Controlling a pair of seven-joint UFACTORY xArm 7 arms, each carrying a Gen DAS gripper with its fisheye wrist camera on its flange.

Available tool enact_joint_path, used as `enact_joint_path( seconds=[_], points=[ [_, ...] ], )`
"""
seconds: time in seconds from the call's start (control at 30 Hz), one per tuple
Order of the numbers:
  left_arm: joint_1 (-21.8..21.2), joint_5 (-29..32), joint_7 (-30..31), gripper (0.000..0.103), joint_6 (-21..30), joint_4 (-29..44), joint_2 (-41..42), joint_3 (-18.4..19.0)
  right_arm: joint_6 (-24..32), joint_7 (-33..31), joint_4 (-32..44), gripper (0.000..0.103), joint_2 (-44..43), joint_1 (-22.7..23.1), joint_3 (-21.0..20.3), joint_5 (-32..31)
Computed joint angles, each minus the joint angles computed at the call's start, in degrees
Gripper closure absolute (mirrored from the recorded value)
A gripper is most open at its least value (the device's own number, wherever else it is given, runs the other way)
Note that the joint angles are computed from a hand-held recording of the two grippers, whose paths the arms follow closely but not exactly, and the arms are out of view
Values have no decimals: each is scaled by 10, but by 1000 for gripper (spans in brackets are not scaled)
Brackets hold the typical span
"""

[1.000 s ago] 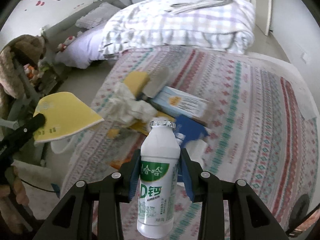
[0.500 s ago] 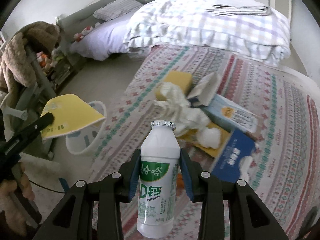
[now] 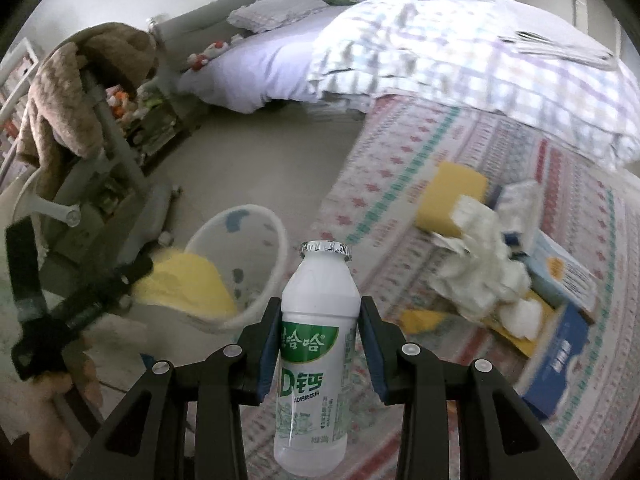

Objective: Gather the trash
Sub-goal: 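Carry the yellow cup and white bottle to the wastebasket and release both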

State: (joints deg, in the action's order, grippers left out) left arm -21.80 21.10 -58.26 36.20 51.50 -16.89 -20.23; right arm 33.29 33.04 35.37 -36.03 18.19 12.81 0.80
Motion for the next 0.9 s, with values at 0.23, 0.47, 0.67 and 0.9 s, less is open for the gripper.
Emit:
enact_joint_path(
  seconds=[0.23, 0.47, 0.67, 0.9],
  points=[
    [5, 23, -8, 7, 82, -1, -16, -5, -41, -1, 68, 64, 111, 9, 12, -5],
    [8, 18, -8, 5, 99, -4, -22, 3, -61, 10, 138, 64, 215, 16, 17, -26],
    [9, 3, -3, 5, 96, -11, -28, 7, -66, 27, 174, 64, 264, 23, 15, -62],
    [10, -8, 4, 5, 93, -15, -31, 7, -114, -32, 173, 38, 272, 48, -13, 31]
  ],
)
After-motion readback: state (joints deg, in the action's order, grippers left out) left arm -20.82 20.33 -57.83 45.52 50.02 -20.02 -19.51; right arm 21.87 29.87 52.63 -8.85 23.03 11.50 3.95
